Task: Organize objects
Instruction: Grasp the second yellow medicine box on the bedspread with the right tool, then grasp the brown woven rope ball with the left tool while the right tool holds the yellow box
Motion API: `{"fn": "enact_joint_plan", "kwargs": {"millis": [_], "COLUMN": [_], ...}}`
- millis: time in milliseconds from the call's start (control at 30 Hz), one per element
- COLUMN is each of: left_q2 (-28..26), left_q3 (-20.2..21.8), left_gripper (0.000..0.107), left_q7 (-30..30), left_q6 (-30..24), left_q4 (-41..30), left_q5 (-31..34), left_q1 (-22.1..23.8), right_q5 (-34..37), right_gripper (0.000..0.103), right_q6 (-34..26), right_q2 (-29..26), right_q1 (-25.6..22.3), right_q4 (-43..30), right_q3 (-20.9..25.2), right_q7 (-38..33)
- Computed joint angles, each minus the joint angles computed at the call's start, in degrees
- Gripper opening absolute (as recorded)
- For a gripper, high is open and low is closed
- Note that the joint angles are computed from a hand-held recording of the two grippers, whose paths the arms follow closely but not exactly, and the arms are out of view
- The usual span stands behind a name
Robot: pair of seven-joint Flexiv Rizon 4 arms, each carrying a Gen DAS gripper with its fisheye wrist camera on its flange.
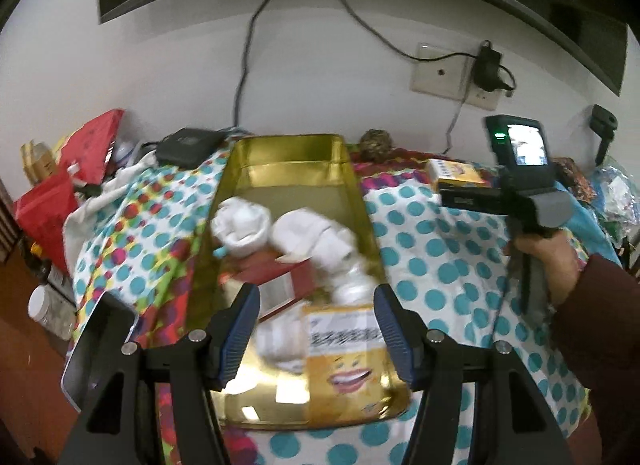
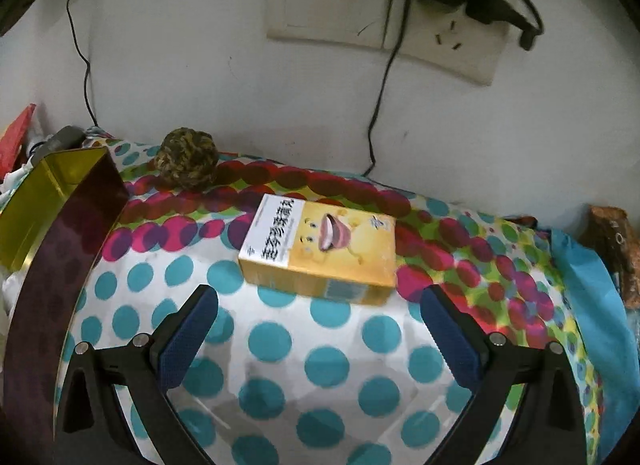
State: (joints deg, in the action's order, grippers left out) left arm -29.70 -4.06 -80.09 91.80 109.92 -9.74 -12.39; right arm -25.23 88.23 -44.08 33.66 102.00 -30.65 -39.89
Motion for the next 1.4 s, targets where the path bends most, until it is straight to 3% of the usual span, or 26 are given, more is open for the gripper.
{"fn": "enact_joint_plan", "kwargs": {"millis": [333, 400, 433, 467, 600, 833, 967, 1033, 1133, 1400], "left_q2": [-3.69, -4.59, -5.12, -5.66, -7.77, -12.08, -15.66, -17.48, -21.05, -32.07], "left_q3": [1.37, 2.52, 2.87, 3.16, 4.88, 4.29, 2.55, 4.08, 6.0, 6.32], "left_gripper": [0.061, 0.061, 0.061, 0.061, 0.061, 0.061, 0.061, 0.061, 0.061, 0.065], "left_q7": [0.29, -0.03, -0.2, -0.25, -1.21, -2.44, -3.76, -5.88, -7.61, -11.16], "left_q6": [-3.33, -4.0, -4.19, -4.88, -6.95, -12.56, -15.74, -16.77, -18.99, -30.49], "left_q4": [-7.05, -8.62, -9.44, -10.42, -14.31, -22.81, -28.55, -31.65, -37.73, -58.22], "left_q5": [1.53, 2.12, 2.35, 2.53, 3.4, 3.42, 1.96, 2.29, 3.81, 4.69], "left_q1": [-4.23, -5.56, -6.01, -6.39, -8.11, -8.03, -7.14, -8.32, -9.82, -9.74], "right_q5": [-0.31, 0.27, 0.53, 0.72, 1.11, 2.03, 3.52, 4.65, 6.9, 12.29], "right_gripper": [0.101, 0.1, 0.098, 0.089, 0.086, 0.086, 0.086, 0.086, 0.086, 0.087], "right_q6": [-1.09, -1.94, -2.13, -2.17, -1.83, 0.3, 3.51, 5.1, 6.78, 7.15], "right_q2": [-2.99, -3.07, -3.1, -3.14, -3.26, -1.42, 1.12, 2.41, 3.97, 5.7], "right_q1": [-5.01, -8.15, -9.29, -10.3, -11.78, -10.16, -8.0, -5.86, -2.97, 1.56], "right_q4": [-6.16, -7.7, -8.21, -8.65, -9.23, -4.8, 1.39, 4.82, 8.85, 13.01], "right_q3": [4.85, 8.82, 10.22, 11.46, 13.3, 10.63, 7.7, 5.53, 3.06, -0.74], "right_q7": [-0.98, -2.28, -2.71, -3.2, -4.54, -4.89, -5.39, -5.99, -7.4, -11.0]}}
